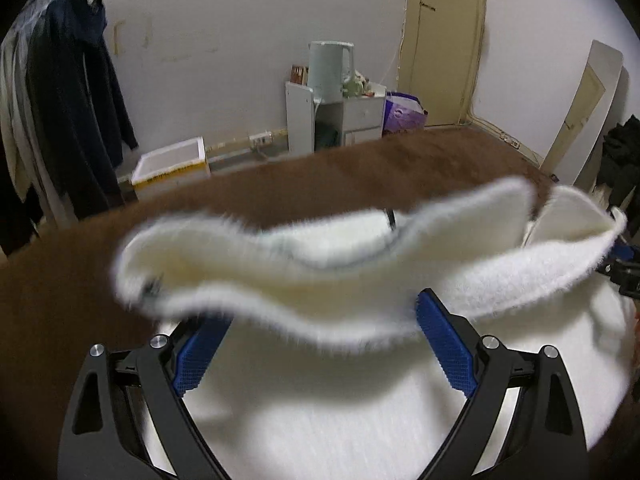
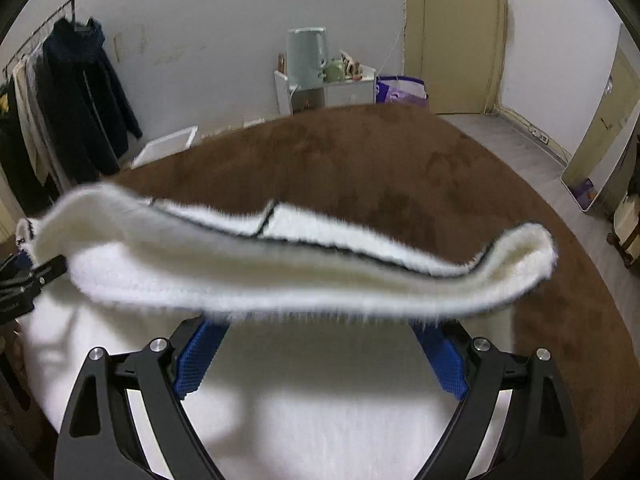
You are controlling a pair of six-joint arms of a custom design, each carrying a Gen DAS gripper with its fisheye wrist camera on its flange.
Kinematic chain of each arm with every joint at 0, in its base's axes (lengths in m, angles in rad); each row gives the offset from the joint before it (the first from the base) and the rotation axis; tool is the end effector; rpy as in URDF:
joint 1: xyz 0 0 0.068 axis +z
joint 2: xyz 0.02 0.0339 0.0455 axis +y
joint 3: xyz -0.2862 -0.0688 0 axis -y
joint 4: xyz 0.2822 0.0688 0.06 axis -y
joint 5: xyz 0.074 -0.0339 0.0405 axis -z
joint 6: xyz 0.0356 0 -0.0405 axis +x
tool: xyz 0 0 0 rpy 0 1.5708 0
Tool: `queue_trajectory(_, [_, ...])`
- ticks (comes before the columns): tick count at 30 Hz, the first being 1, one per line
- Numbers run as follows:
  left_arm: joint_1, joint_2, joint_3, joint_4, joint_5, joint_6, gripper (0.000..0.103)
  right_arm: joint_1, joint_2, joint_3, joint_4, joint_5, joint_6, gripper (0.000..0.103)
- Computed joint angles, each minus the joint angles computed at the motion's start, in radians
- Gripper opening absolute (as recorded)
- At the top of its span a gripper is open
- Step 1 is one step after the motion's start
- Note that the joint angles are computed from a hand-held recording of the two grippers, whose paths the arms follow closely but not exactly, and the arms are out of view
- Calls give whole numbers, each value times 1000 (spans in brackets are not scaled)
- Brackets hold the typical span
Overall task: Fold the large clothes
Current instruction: 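Release the hem and press the folded cardigan flat with both grippers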
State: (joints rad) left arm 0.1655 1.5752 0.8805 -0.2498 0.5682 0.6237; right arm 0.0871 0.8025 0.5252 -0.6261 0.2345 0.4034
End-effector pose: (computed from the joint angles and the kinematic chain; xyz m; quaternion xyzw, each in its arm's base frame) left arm 0.3360 0.0367 0.1809 0.2915 0.8698 -0.1325 0.3755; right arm 0.1762 0.0071 0.2144 0.1856 0.9206 -0.0282 0.3424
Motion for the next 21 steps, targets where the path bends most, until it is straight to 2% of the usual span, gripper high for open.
queue_trajectory(4, [-26, 6, 47, 15, -13, -41, 91, -30, 61, 30, 38, 1, -19, 88])
queue_trajectory(6, [-21, 1, 66, -26, 7, -39, 91, -24, 60, 37, 36, -3, -11, 88])
queue_trajectory(11, [-7, -30, 35, -131, 13, 10, 92, 25, 10, 28, -29, -34, 61, 89])
queue_trajectory(15, [39, -54, -20, -178, 50, 50, 93, 150, -64, 6, -118, -8, 164, 89])
queue_trajectory(18, [49, -62, -96, -118, 22, 86, 95, 255, -52, -13, -149, 39, 236, 89])
queue_trajectory(20, [43, -19, -123, -37, -33, 84, 95, 302, 11, -24, -138, 98, 239, 89])
queue_trajectory(21, [50, 21, -121, -14, -27, 92, 96, 310, 39, -31, -123, 122, 233, 89])
